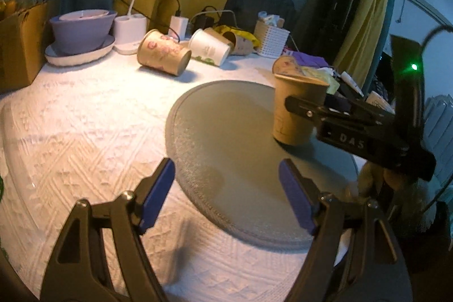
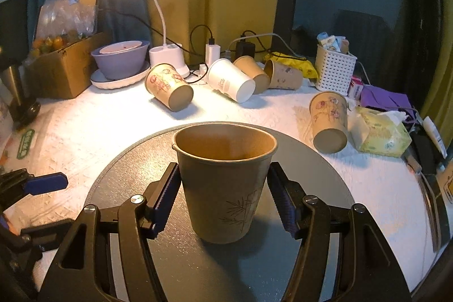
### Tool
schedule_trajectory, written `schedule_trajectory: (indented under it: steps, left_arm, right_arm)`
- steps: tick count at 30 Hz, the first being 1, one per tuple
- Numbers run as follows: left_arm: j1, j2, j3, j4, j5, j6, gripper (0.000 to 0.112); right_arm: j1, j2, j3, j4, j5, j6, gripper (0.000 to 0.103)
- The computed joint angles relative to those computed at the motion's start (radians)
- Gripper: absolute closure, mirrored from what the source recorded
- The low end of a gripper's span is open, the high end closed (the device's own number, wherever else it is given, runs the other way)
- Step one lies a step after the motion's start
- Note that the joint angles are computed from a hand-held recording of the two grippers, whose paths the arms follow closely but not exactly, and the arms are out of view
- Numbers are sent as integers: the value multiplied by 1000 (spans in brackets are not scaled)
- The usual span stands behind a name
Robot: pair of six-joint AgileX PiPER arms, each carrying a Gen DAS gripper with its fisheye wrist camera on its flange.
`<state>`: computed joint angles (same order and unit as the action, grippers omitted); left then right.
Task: Flip cup upright
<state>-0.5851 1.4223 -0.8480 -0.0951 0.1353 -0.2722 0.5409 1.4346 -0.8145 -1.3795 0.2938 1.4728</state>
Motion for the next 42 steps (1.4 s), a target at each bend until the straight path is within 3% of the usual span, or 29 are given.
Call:
schedule_trajectory:
  steps: [10, 14, 16, 22, 28, 31, 42]
  left_arm:
    - [-20, 11, -13, 262, 19, -269, 35]
    - [-37, 13, -18, 407, 38, -414, 35]
    - [-53, 13, -21, 511, 51, -508, 35]
    - [-110, 13, -29, 780, 102, -748, 34]
    - [-158, -5, -17, 971, 138, -927, 33]
    - [-180, -24, -4, 1040, 137, -993, 24]
    - [-310, -99, 4, 1322, 225, -1237, 23]
  right_arm:
    - [20, -56, 76, -22, 34, 63, 36]
    - [20, -81, 110, -34, 31, 104, 34]
    - [18, -97, 127, -29, 27, 115, 26]
    - [23, -154, 188, 22, 43, 102, 25]
    - [63, -216, 229, 136, 100, 34, 25]
    - [98, -250, 247, 171, 136, 20, 25]
    - [218, -402, 273, 278, 283, -36, 25]
